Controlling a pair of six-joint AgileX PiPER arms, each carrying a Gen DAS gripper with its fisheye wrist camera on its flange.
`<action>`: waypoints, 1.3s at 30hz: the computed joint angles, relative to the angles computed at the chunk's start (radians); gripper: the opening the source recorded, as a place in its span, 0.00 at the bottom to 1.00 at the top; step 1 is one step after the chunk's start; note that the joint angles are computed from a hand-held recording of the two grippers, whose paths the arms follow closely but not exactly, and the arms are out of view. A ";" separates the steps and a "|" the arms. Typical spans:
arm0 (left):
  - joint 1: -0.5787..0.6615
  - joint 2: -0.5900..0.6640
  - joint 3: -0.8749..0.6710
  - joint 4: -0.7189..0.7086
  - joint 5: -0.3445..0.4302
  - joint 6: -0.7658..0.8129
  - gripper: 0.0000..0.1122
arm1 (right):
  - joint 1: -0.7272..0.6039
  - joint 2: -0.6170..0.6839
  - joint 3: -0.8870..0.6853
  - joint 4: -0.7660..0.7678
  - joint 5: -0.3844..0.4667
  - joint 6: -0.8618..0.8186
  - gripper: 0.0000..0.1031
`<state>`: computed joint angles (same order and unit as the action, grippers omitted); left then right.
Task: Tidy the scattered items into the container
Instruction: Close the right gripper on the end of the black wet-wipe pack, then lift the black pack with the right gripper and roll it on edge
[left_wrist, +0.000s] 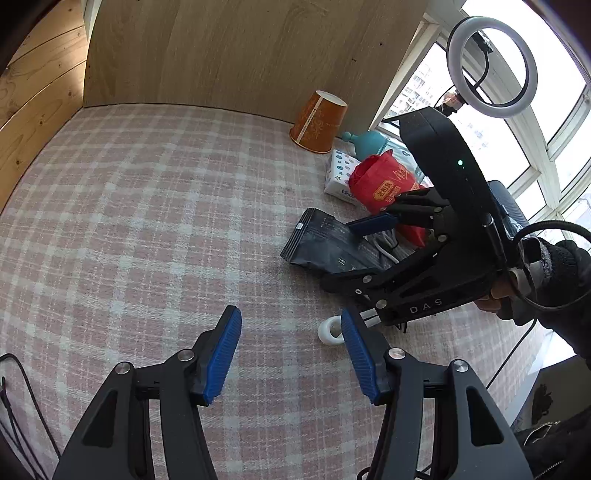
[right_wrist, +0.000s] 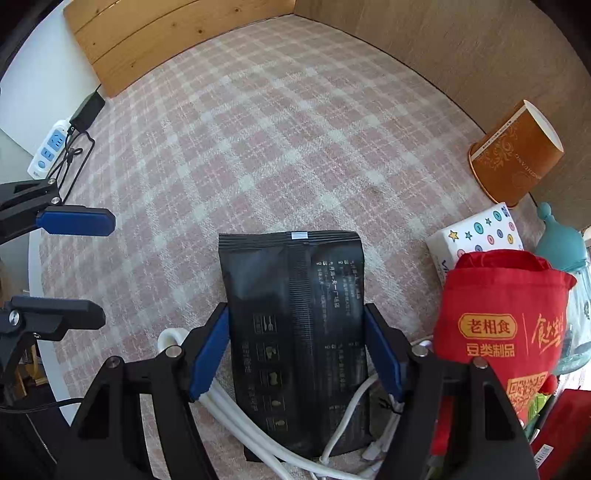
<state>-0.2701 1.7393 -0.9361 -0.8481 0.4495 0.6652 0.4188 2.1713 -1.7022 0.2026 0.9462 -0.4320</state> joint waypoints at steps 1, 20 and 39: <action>-0.001 0.001 0.000 0.001 -0.003 -0.001 0.48 | -0.004 -0.013 0.006 0.019 -0.013 0.002 0.67; -0.122 -0.152 0.039 0.089 0.071 -0.063 0.48 | -0.163 -0.310 0.304 0.459 -0.023 -0.046 0.67; -0.484 0.126 -0.005 -0.251 0.095 0.211 0.48 | -0.242 -0.522 0.964 0.528 -0.390 -0.015 0.69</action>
